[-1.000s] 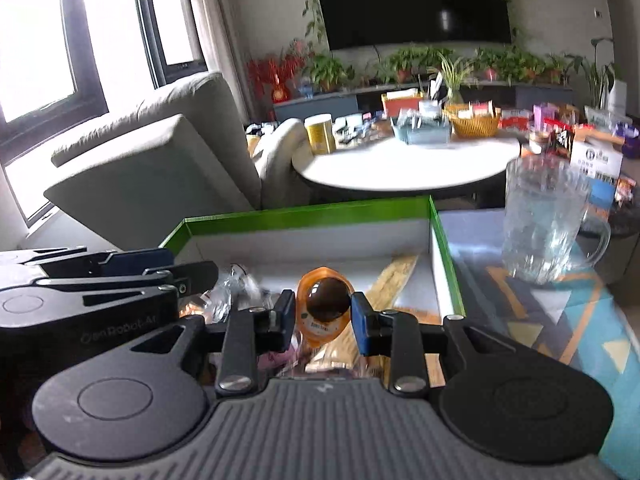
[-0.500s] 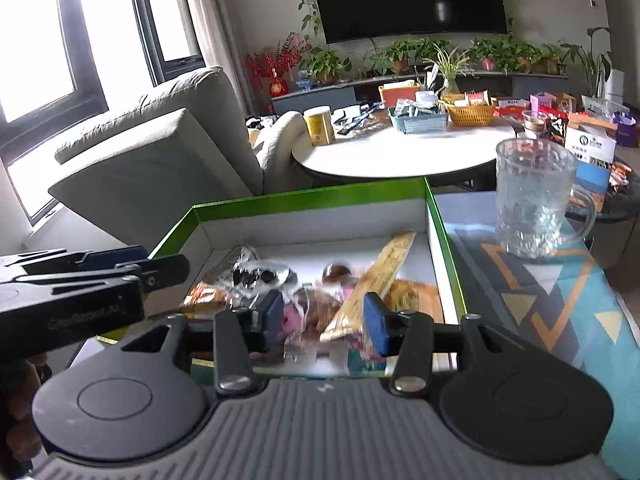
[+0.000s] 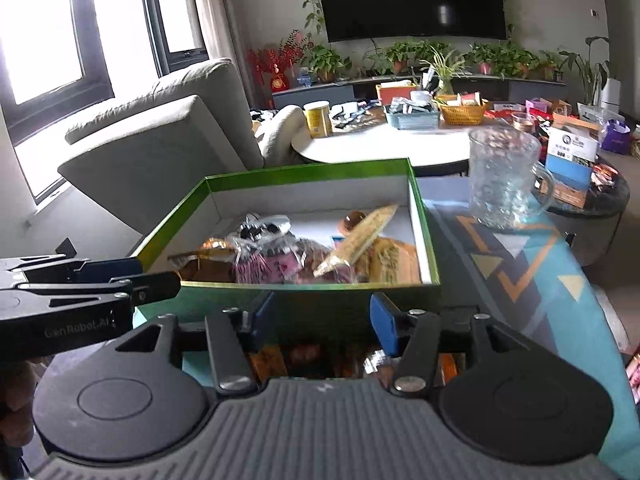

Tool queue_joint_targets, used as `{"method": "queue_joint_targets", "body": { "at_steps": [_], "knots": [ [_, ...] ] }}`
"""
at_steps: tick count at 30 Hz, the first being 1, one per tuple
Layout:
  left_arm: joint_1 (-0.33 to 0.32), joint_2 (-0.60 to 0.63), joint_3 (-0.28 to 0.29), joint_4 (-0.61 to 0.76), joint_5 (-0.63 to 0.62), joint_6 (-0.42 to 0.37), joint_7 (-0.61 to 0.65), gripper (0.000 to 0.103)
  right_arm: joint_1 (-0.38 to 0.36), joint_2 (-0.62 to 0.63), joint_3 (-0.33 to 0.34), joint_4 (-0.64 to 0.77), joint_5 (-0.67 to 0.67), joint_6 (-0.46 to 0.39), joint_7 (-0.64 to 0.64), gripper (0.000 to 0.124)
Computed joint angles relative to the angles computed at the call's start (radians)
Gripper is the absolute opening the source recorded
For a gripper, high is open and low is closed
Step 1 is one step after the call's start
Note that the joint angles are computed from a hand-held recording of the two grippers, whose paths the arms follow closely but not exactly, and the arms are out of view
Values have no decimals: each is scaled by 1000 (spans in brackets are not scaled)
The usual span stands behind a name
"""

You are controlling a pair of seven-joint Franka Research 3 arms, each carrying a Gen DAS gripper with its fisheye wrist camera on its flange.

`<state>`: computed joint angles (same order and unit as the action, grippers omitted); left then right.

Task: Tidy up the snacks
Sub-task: 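Withdraw both grippers from the box toward the snacks on the table, then grasp the small red pack with the left gripper while the right grasps the clear bun bag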

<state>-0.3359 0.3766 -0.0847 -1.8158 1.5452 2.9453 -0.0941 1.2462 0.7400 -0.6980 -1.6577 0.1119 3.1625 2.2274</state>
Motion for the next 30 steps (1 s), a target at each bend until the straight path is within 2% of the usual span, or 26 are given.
{"method": "queue_joint_targets", "body": {
  "at_steps": [3,5,6,8,11,14,18,21,23,26,30],
  "knots": [
    [-3,-7,-3,-17,2,3,3,42,4,-27,17,-41,6,16,-7,39],
    [-2,-11,-6,-26,-4,0,6,42,-20,-56,64,-68,5,41,-45,39],
    [-2,-14,-7,-33,-9,-1,6,42,-49,-76,110,-82,2,58,-81,39],
    [-1,-17,-8,-41,-17,-5,1,42,-149,-114,248,-99,-21,81,-176,40],
    [0,-25,-8,-55,-28,-14,-4,42,-228,-125,359,-89,-35,61,-279,40],
    [0,-38,-9,-68,-14,-16,-21,42,-233,-104,375,-61,-28,25,-336,52],
    [7,-48,-16,-80,-14,-23,-19,42,-281,-78,425,-8,-33,-46,-366,52],
    [13,-43,-20,-80,-25,-16,-12,42,-265,-74,402,-11,-67,-82,-326,51],
    [18,-32,-24,-75,-61,-2,25,42,-222,-79,352,-38,-103,-61,-294,51],
    [18,-9,-26,-68,-138,39,126,42,-193,-102,313,-80,-122,-35,-253,51],
    [10,25,-34,-56,-270,72,307,42,-76,-123,180,-151,-118,6,-196,51]
  ]
}}
